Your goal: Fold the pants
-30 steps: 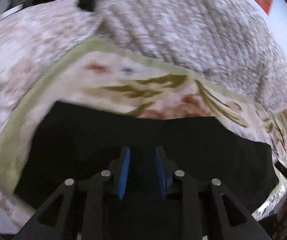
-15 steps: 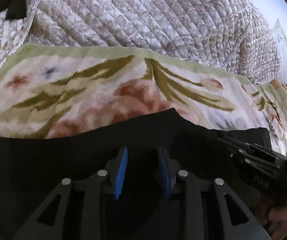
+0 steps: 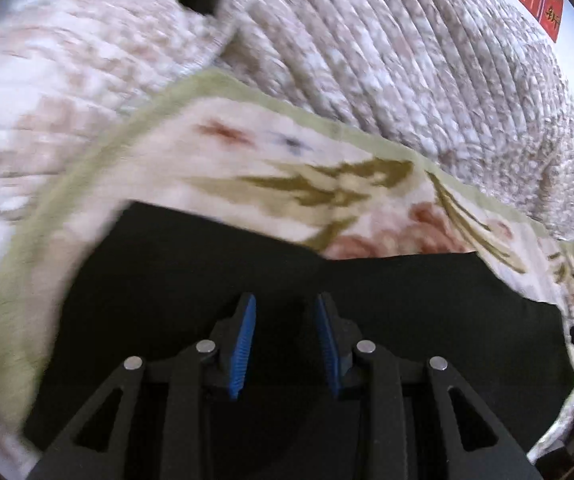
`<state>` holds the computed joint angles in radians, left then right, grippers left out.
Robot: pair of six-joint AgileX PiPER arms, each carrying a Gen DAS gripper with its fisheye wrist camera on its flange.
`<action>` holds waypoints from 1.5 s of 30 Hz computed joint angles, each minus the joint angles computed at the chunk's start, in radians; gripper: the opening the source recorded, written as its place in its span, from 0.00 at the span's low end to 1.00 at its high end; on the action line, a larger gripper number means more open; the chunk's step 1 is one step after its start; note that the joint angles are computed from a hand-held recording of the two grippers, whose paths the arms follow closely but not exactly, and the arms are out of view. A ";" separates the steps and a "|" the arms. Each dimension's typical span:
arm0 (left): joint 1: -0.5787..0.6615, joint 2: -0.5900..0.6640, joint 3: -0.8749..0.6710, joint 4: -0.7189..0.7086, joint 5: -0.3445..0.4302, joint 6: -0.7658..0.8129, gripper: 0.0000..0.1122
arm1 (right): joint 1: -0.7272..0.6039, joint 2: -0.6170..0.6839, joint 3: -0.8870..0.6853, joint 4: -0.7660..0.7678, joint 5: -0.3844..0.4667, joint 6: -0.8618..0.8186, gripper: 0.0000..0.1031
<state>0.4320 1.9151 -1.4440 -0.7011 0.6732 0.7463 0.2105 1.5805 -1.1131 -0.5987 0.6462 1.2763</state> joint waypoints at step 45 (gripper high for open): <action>0.364 -0.143 0.241 -0.195 0.006 0.215 0.40 | 0.490 -0.042 0.115 -0.204 -0.037 0.065 0.74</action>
